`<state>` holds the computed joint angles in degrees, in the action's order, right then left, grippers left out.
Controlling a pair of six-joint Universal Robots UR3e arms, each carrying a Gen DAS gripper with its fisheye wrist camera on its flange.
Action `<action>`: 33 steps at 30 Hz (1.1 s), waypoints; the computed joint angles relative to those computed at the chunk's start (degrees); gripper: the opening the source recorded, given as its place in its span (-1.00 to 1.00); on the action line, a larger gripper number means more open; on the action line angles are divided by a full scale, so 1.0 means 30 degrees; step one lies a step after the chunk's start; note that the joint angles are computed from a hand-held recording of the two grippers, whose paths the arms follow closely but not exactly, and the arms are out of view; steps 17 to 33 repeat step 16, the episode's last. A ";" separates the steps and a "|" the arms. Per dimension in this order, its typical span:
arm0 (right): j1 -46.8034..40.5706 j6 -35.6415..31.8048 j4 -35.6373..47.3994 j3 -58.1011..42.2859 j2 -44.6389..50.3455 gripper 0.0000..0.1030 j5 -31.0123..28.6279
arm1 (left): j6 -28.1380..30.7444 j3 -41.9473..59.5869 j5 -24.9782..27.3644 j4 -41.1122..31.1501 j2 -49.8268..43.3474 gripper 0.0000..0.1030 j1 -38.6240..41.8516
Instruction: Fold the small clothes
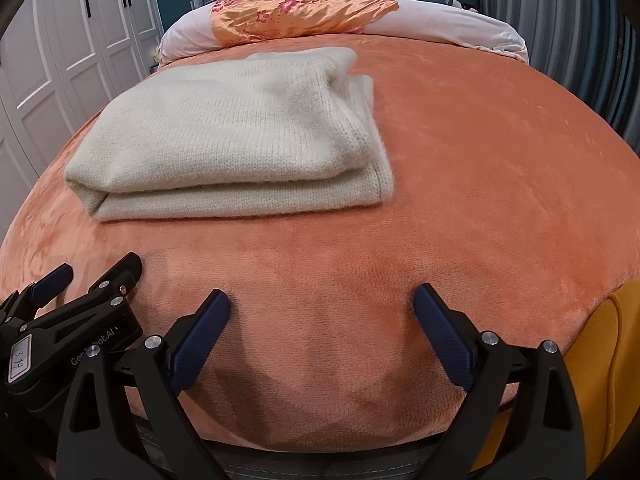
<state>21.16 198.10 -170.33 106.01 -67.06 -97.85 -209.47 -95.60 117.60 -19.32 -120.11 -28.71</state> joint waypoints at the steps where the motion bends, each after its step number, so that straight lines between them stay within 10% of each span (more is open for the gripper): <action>1: 0.0022 0.0009 0.0003 -0.0018 0.0014 0.78 -0.0024 | 0.0005 0.0000 -0.0011 -0.0002 0.0003 0.79 0.0008; 33: -0.0034 -0.0040 0.0000 0.0006 -0.0009 0.78 0.0025 | -0.0013 0.0093 0.0023 -0.0041 -0.0051 0.79 0.0017</action>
